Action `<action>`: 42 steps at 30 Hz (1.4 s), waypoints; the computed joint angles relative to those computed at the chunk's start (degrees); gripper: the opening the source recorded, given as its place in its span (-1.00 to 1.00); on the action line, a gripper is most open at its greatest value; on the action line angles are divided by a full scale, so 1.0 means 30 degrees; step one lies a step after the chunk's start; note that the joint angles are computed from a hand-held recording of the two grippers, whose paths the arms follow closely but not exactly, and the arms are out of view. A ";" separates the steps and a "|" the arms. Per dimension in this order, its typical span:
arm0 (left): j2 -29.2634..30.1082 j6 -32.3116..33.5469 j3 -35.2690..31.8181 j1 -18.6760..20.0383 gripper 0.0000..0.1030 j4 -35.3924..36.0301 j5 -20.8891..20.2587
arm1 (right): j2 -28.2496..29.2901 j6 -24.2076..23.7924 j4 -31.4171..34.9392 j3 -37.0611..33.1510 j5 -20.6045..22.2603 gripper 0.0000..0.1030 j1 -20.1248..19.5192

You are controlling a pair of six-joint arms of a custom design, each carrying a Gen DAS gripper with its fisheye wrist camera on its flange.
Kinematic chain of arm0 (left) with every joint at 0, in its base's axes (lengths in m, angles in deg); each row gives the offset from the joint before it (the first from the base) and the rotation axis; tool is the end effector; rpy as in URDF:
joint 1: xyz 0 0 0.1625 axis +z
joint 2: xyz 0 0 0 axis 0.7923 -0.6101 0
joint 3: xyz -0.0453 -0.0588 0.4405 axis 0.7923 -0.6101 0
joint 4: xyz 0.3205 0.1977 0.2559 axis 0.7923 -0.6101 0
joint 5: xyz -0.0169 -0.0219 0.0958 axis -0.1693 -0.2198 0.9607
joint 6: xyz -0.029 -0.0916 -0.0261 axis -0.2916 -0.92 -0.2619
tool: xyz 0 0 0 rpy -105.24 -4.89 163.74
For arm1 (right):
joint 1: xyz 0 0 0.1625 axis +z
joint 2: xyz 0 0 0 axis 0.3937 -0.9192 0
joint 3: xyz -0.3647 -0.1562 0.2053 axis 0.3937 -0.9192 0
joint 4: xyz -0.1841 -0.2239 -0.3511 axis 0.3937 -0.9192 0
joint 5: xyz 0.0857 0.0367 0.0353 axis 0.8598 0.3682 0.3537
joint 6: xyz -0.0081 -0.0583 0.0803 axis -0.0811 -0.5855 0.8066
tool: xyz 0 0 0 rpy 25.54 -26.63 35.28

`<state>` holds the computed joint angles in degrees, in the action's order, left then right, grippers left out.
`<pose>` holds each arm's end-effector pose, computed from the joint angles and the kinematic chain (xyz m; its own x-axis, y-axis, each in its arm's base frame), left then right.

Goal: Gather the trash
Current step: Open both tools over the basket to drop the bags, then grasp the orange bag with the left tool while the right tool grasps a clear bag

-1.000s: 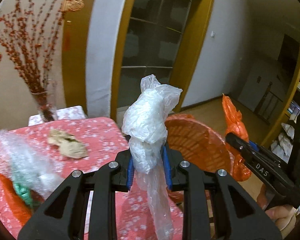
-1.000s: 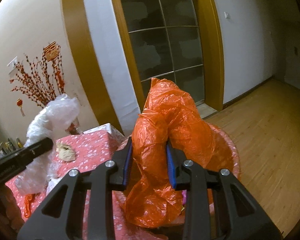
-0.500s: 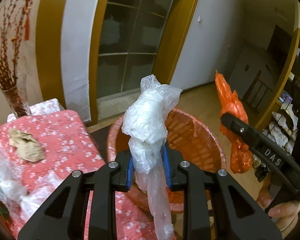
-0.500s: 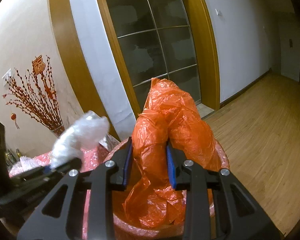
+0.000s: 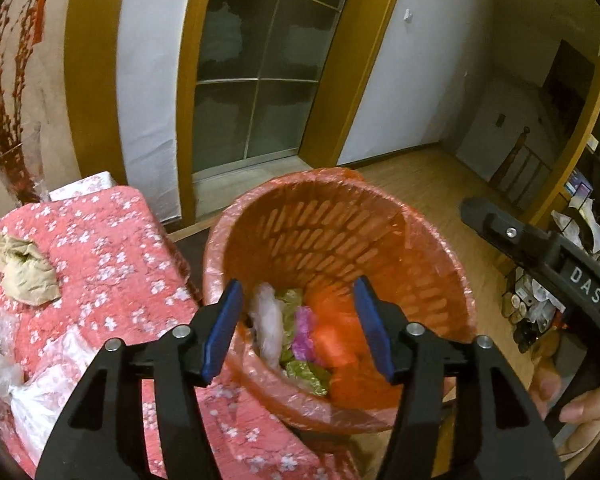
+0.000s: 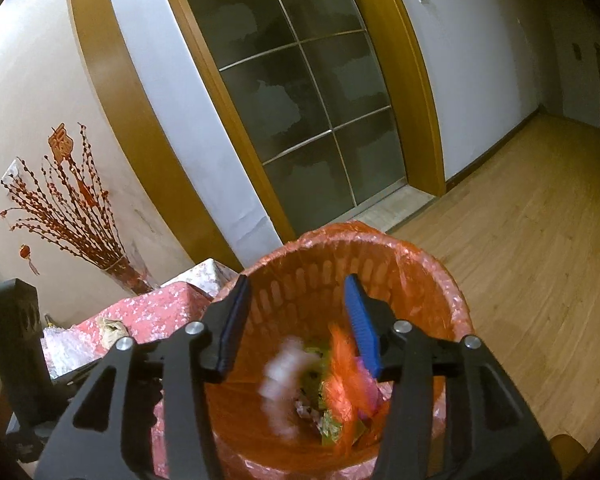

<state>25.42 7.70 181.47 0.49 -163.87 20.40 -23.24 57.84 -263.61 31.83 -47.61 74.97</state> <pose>-0.1925 -0.5808 0.1264 -0.8359 0.1692 -0.5222 0.4774 0.6937 -0.5394 0.1910 -0.6000 0.1475 -0.8951 -0.0977 0.4350 -0.4068 0.5783 -0.7071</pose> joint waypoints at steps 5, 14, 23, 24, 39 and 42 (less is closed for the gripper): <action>-0.0616 -0.0064 0.0979 -0.0334 0.35 -0.0895 0.1617 | 0.0237 -0.0563 -0.1169 0.0345 -0.0918 0.34 0.0304; -0.2375 0.0367 0.3077 -0.1015 0.40 -0.2750 0.4516 | 0.0752 -0.0842 -0.1510 0.0536 -0.1625 0.43 0.1148; -0.4165 0.1832 0.5785 -0.2034 0.42 -0.6607 0.8797 | 0.1780 -0.1453 -0.0393 0.0420 -0.1234 0.43 0.2444; -0.4418 0.1949 0.6104 -0.2109 0.42 -0.7031 0.9316 | 0.2008 -0.1550 -0.0127 0.0339 -0.1097 0.43 0.2641; -0.9181 -0.1033 0.9378 -0.1162 0.42 -0.5639 1.3160 | 0.5876 -0.3220 0.3869 -0.2161 -0.1149 0.02 0.5173; -0.9672 -0.1235 0.9641 -0.1128 0.42 -0.5326 1.3366 | 0.6555 -0.3337 0.4843 -0.2865 -0.1464 -0.02 0.5451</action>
